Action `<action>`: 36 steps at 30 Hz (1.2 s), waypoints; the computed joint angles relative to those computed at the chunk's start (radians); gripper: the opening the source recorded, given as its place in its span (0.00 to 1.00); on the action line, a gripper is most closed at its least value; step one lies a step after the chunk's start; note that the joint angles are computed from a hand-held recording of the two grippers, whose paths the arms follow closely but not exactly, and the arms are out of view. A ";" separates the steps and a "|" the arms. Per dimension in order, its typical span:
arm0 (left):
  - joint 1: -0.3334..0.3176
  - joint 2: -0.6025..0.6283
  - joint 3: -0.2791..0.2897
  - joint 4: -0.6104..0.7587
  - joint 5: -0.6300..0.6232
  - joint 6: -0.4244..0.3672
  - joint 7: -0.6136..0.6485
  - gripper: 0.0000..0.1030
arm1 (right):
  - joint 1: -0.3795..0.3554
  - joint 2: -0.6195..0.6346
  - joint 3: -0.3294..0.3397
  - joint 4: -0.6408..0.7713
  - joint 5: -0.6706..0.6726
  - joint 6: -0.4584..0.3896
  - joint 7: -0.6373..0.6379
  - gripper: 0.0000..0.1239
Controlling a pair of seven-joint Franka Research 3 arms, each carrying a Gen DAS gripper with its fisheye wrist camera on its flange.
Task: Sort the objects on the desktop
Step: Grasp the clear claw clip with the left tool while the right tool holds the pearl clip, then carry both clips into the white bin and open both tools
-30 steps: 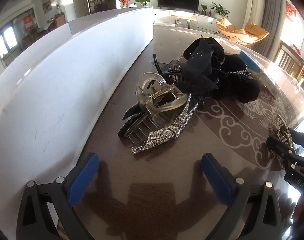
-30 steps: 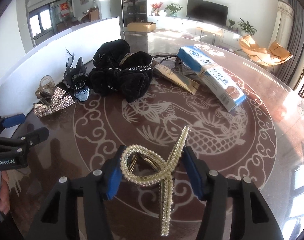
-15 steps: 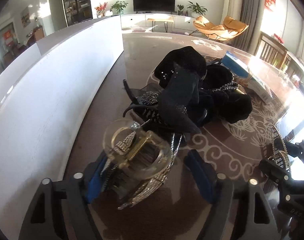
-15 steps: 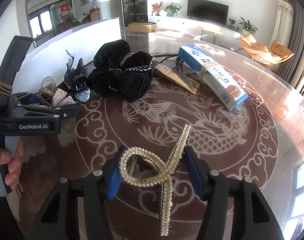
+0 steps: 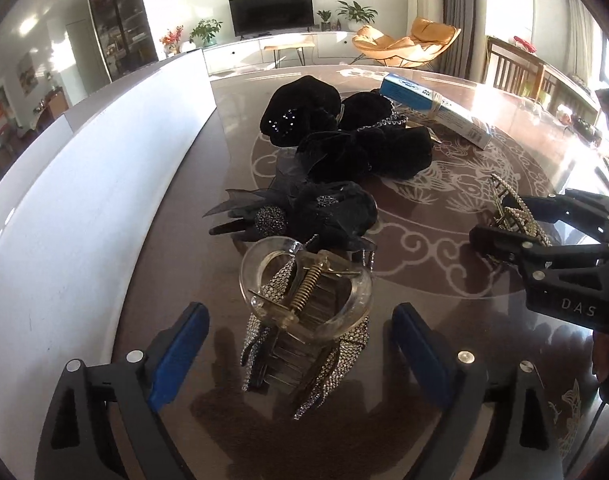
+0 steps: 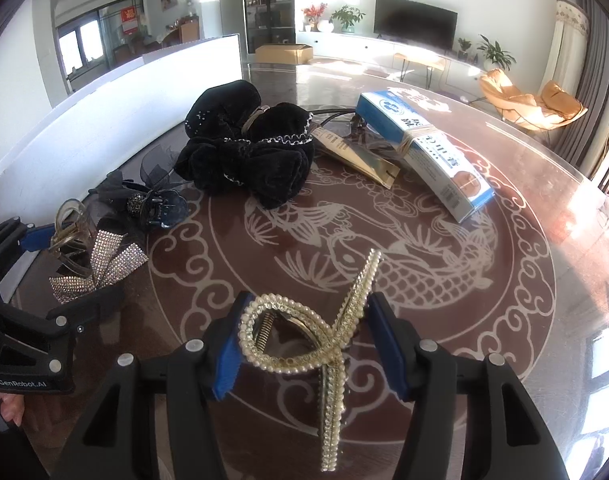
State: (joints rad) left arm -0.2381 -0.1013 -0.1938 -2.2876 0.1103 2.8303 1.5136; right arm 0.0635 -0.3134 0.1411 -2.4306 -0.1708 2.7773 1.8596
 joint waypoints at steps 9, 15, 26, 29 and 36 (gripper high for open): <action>-0.108 -0.129 0.079 -0.125 -0.345 0.038 0.241 0.50 | 0.078 -0.165 -0.081 -0.154 0.223 0.060 -0.108 0.36; -0.181 -0.213 0.144 -0.138 -0.511 -0.046 0.306 0.50 | 0.110 -0.264 -0.084 -0.184 0.318 -0.020 -0.218 0.36; 0.011 -0.295 0.198 -0.005 -0.441 -0.140 0.206 0.50 | 0.316 0.037 -0.096 0.259 0.542 0.010 -0.451 0.36; 0.096 -0.246 0.223 0.059 -0.385 -0.200 0.137 0.50 | 0.354 0.206 -0.071 0.472 0.614 -0.019 -0.532 0.36; 0.237 -0.099 0.194 0.166 -0.240 -0.311 0.027 0.50 | 0.390 0.653 -0.043 1.036 0.351 -0.272 -0.395 0.36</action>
